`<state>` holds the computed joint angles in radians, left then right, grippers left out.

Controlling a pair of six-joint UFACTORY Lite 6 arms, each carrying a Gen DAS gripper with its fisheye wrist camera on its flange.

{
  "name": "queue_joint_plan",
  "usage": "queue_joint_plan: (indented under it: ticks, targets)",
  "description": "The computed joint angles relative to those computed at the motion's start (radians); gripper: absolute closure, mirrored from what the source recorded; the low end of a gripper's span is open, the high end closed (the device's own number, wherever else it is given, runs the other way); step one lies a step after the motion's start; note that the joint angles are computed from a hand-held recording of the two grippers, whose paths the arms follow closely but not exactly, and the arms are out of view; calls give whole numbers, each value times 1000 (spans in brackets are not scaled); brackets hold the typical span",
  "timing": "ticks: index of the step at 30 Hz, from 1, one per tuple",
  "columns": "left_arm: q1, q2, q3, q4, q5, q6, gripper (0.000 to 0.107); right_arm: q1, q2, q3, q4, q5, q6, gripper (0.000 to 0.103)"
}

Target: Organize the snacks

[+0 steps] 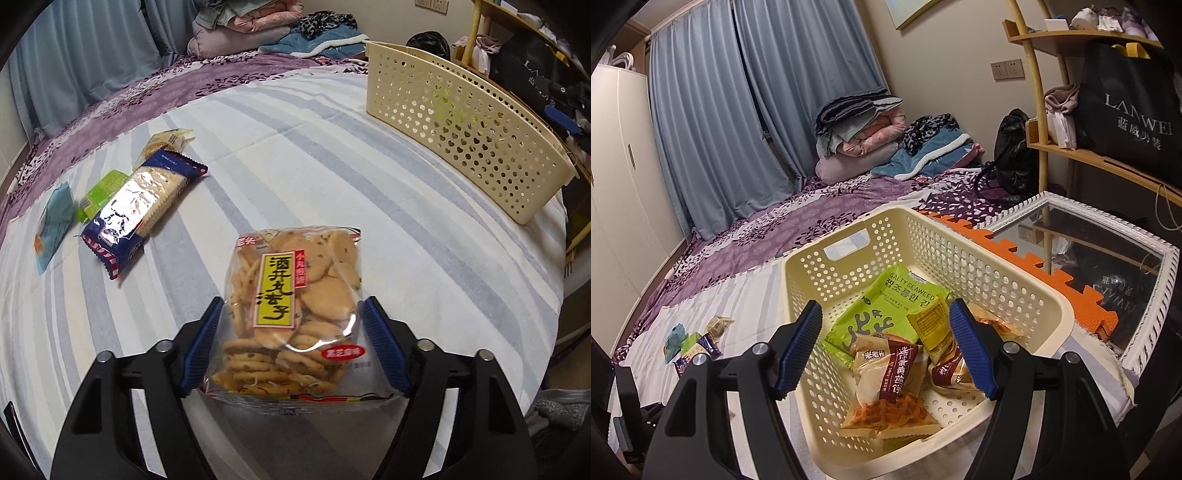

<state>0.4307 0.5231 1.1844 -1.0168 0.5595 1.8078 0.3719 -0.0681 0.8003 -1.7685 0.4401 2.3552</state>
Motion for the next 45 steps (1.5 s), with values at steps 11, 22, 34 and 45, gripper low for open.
queue_joint_plan:
  ticks: [11,22,34,45]
  targets:
    - [-36,-139,-33,-36,70,-21,51,-20,-23,-31,-49,-2,58,32]
    - [-111,-194,67,28,180,-187,55,-90,-65,-94,-152,-41,167,32]
    - [-101,-118,-22,164,53,-219,34,-86,-63,-81,-156,-43,168,32]
    - [-94,-74,-60,93,15,-123,45,-76,-66,-69,-122,-32,128,32]
